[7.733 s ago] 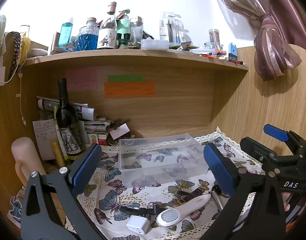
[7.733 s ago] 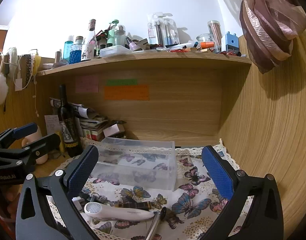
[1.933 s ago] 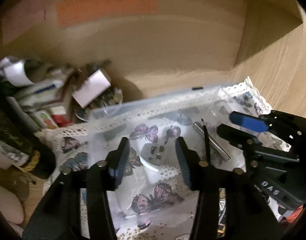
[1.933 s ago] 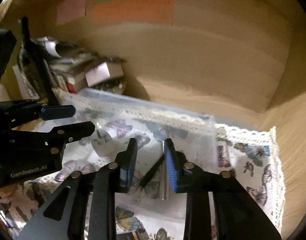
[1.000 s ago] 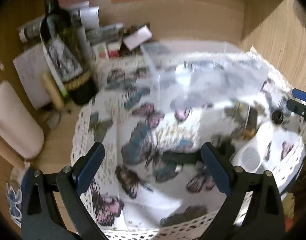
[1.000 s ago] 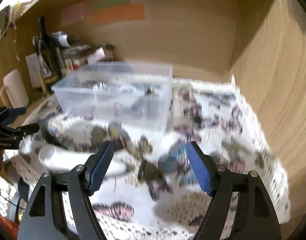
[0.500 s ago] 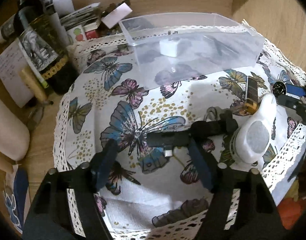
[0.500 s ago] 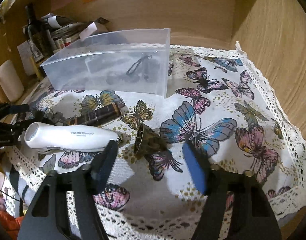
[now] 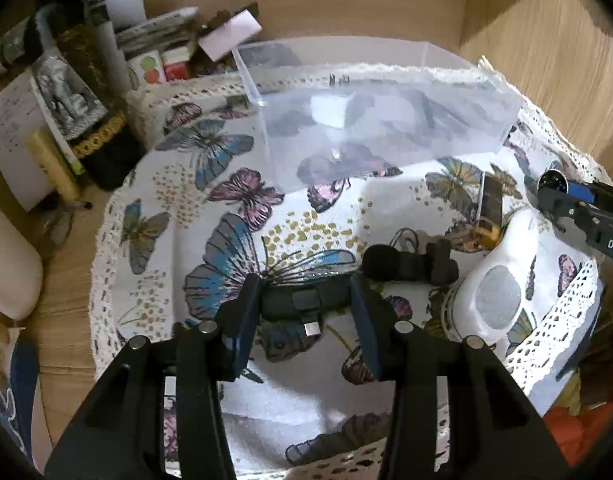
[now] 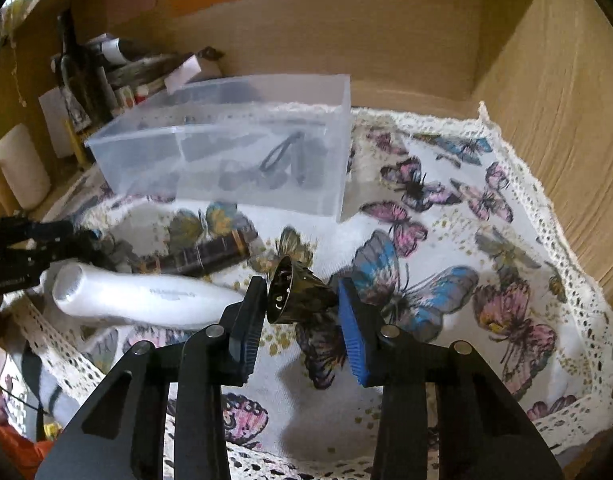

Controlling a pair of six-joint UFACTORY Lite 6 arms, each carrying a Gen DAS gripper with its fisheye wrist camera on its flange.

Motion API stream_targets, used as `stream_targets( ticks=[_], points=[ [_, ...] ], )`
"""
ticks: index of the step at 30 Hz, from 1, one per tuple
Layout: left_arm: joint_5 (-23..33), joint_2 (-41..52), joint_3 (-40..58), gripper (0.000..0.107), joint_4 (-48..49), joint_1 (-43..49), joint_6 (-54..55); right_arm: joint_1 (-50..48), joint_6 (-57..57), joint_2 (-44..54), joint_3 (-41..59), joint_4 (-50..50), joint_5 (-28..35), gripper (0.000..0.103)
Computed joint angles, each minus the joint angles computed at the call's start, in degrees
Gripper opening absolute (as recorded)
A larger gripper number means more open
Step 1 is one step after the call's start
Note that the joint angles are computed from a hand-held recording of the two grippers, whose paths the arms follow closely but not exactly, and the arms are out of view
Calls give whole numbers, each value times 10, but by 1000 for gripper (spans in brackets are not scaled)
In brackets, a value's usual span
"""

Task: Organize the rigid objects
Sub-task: 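Lower the dongle into the clear box and open while the right tool releases the cylinder there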

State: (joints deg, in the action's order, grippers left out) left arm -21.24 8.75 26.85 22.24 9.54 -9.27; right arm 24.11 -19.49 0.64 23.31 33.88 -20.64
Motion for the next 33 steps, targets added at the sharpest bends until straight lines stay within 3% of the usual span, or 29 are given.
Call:
stream_targets(
  ticks=[4,11,16,27,33],
  points=[
    [0,-54,-16,44,44,22,-41,7,-38,-33,6,42,-6,33],
    [9,-155,-5,44,158,49,-180,-7,-23,-41,70,14,7,33],
    [23,-181,34,45,133,35,-180,15,-75,-59,114,48,12,33],
    [50,-54,190,44,111,-11,-196,13,-156,42,264,90,41,33],
    [80,55,282,44,210,-30,-294,-13,-151,156,365,82,85,33]
  ],
)
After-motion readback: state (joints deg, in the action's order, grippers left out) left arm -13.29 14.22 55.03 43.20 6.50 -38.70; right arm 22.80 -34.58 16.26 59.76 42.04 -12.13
